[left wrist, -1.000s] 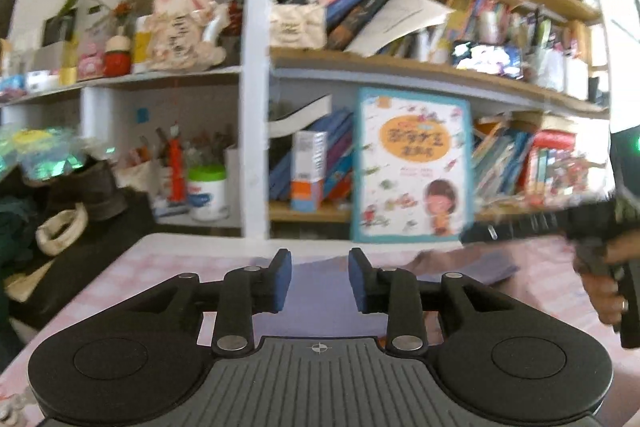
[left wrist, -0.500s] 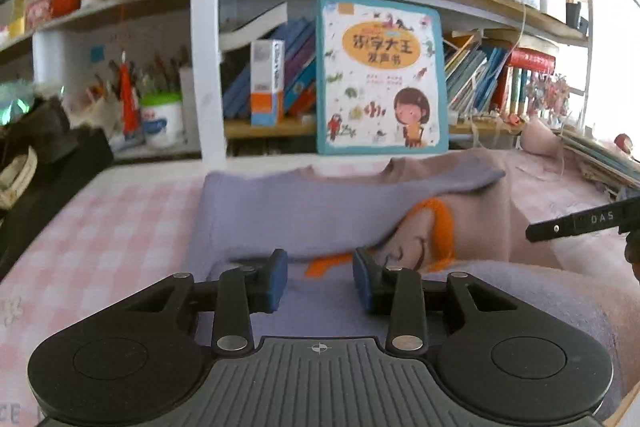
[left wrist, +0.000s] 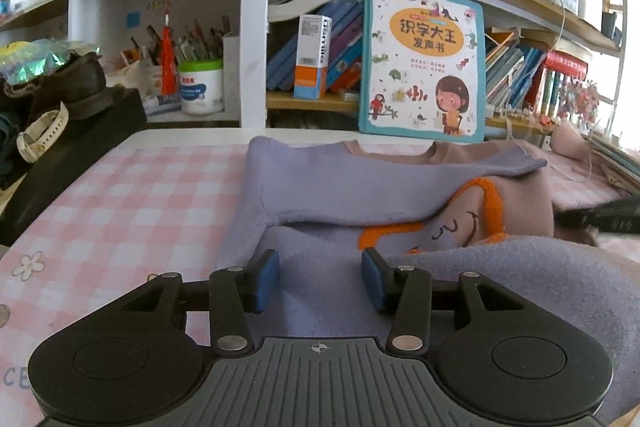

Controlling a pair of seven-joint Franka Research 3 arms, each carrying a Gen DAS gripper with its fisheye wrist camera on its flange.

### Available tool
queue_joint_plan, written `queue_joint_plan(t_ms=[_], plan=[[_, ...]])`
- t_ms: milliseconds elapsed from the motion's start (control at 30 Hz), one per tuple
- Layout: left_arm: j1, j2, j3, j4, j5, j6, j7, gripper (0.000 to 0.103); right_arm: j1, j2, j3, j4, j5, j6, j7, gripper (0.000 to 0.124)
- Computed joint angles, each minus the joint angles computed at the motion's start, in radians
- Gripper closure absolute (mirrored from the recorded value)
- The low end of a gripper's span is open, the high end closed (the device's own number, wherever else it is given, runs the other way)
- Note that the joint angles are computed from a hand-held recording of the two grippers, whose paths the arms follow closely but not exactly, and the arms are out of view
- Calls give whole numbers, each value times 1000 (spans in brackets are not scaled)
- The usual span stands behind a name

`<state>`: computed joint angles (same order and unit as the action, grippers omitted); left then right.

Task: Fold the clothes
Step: 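Lower the sweater onto the mat and open both grippers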

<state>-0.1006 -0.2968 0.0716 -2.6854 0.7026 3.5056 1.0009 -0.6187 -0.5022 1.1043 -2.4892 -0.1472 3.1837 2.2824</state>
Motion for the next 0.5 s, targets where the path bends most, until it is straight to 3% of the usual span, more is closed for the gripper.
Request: queue_joint_plan(t_ms=[200,300,433,500], plan=[[-24,8,43,6,41,3,-42,56,-134,-350,35,12,-24,-68,14,117],[-13,8,33,6,50,7,-49,56,-233,-499,49,39,-57,-134,9,117],[-22,9,42,16,93,-7,-69,56,-357,-516,83,87,-87,-187,-8,117],[0,5,14,10,72,-11,-50,56,-426,-484,122,121,-101,-206,-23,117]])
